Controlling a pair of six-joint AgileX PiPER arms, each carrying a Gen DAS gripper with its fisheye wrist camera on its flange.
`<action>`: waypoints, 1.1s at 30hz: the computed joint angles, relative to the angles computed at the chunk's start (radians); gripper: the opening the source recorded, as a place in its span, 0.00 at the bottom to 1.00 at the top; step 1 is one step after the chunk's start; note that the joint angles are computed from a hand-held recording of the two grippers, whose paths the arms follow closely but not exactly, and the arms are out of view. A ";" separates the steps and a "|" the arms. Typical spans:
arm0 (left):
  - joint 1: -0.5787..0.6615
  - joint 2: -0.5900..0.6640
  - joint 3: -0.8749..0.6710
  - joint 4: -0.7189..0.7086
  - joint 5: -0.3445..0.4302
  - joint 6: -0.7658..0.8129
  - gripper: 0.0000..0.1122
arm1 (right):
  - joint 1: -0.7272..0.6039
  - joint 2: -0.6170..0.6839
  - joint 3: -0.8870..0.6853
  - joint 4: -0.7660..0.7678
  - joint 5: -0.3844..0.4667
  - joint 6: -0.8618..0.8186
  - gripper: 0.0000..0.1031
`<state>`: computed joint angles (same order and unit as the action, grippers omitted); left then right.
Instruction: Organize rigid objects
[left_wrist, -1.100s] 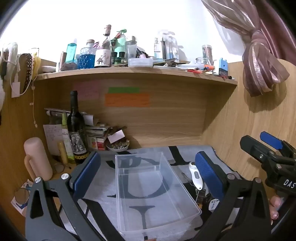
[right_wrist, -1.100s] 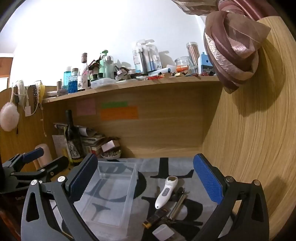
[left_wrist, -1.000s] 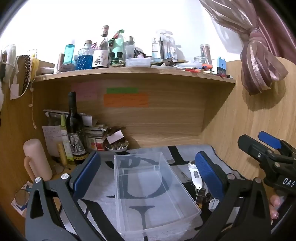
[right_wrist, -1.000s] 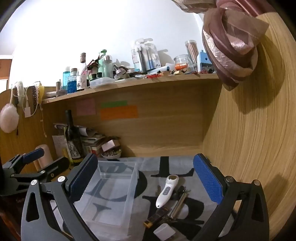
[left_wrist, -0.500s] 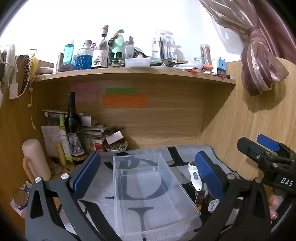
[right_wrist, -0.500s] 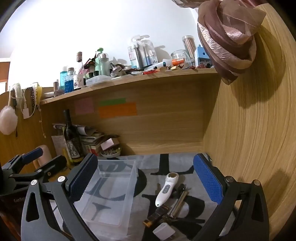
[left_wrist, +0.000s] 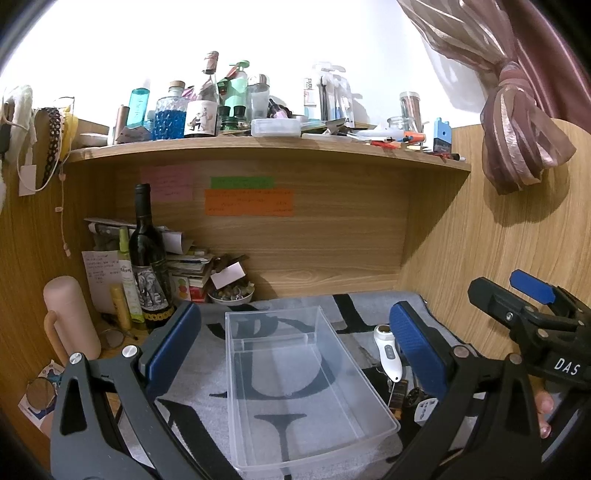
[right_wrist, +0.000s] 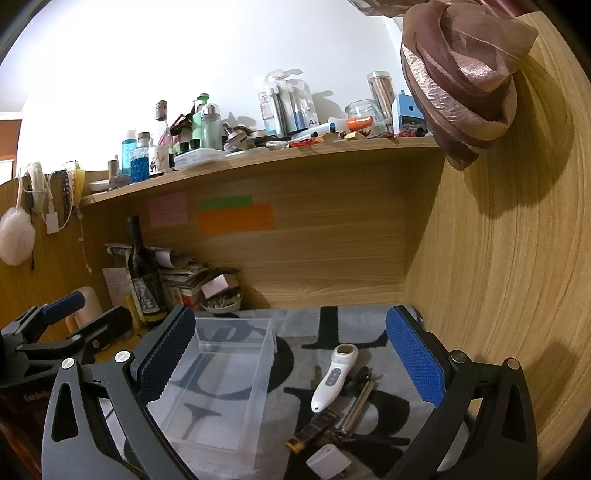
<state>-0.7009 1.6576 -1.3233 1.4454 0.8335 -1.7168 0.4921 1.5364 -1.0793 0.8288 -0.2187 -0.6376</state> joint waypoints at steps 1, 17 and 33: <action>0.002 -0.001 -0.002 -0.002 -0.004 -0.001 0.92 | 0.001 0.001 -0.001 -0.003 0.000 0.001 1.00; 0.008 -0.020 0.012 0.009 -0.009 -0.024 0.92 | 0.008 0.012 -0.012 -0.020 0.001 0.001 1.00; 0.010 -0.019 0.021 0.023 -0.016 -0.050 0.92 | 0.015 0.009 -0.006 -0.068 -0.006 0.036 1.00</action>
